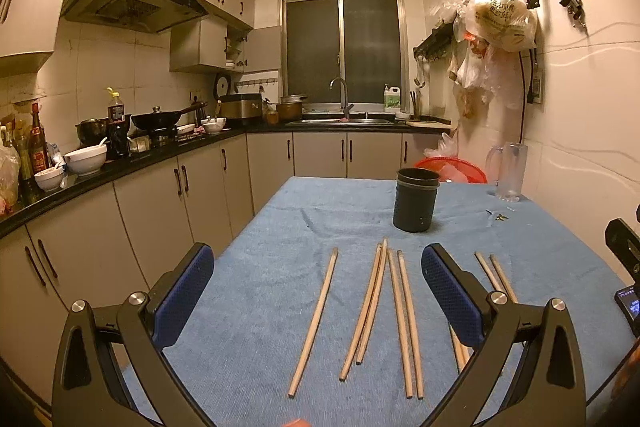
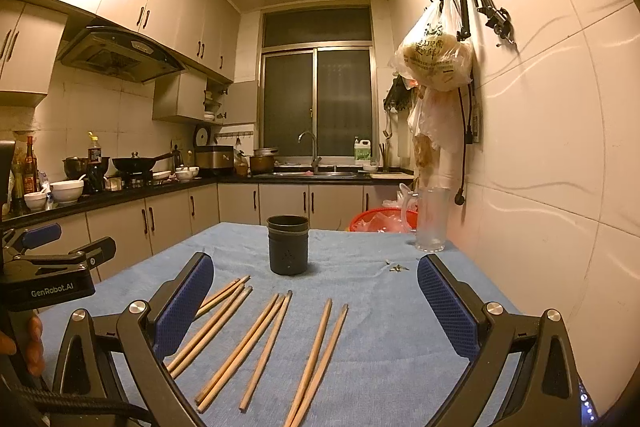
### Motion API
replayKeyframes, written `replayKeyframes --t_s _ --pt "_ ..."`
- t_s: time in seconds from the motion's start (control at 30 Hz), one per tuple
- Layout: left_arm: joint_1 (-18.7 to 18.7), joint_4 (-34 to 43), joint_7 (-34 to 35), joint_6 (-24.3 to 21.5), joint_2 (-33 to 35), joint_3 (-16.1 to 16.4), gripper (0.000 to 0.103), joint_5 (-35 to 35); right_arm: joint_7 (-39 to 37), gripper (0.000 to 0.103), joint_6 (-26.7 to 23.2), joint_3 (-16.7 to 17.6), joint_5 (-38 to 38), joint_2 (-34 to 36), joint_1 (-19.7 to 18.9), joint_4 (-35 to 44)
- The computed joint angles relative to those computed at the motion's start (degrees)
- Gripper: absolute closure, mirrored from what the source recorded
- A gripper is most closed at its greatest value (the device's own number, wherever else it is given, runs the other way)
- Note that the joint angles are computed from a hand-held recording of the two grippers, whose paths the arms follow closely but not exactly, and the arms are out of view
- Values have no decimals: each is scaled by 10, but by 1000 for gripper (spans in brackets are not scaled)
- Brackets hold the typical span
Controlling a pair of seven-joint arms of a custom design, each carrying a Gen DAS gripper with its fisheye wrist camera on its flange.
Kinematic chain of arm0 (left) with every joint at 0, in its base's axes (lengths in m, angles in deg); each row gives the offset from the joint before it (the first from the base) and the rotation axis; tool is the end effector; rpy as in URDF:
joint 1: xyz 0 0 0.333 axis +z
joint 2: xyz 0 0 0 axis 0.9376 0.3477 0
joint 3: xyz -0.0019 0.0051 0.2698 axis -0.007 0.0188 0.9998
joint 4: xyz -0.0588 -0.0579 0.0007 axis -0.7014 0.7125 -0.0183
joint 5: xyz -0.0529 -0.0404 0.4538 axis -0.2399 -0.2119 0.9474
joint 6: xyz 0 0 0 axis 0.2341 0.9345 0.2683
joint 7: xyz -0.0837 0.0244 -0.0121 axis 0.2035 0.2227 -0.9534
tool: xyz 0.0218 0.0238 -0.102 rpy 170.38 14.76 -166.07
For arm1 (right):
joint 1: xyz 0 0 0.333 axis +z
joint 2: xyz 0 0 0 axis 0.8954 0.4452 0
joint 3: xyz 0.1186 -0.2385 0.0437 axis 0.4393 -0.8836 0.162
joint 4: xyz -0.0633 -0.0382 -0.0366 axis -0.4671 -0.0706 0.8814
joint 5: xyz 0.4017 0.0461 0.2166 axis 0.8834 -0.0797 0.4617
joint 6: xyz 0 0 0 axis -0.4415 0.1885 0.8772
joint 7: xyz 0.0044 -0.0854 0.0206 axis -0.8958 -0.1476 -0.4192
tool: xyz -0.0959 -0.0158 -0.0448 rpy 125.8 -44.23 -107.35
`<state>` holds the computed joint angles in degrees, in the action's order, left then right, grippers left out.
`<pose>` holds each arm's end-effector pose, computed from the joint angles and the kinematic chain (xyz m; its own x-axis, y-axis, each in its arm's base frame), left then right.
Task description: Organize utensils
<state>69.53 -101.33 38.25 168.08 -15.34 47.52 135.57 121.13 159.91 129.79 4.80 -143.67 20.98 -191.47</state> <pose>0.5303 -0.2605 0.5595 -0.1165 -0.9930 -0.0195 -0.2722 0.0509 -0.9609 0.4588 0.3339 0.5313 -0.1260 -0.9919 -0.0138 -0.1039 0.0270 -0.9942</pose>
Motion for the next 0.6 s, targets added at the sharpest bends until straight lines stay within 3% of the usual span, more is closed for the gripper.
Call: replayKeyframes --t_s 0.6 --pt "36 -57 -55 12 -75 -25 0 20 -11 0 17 1 13 -28 18 -7"
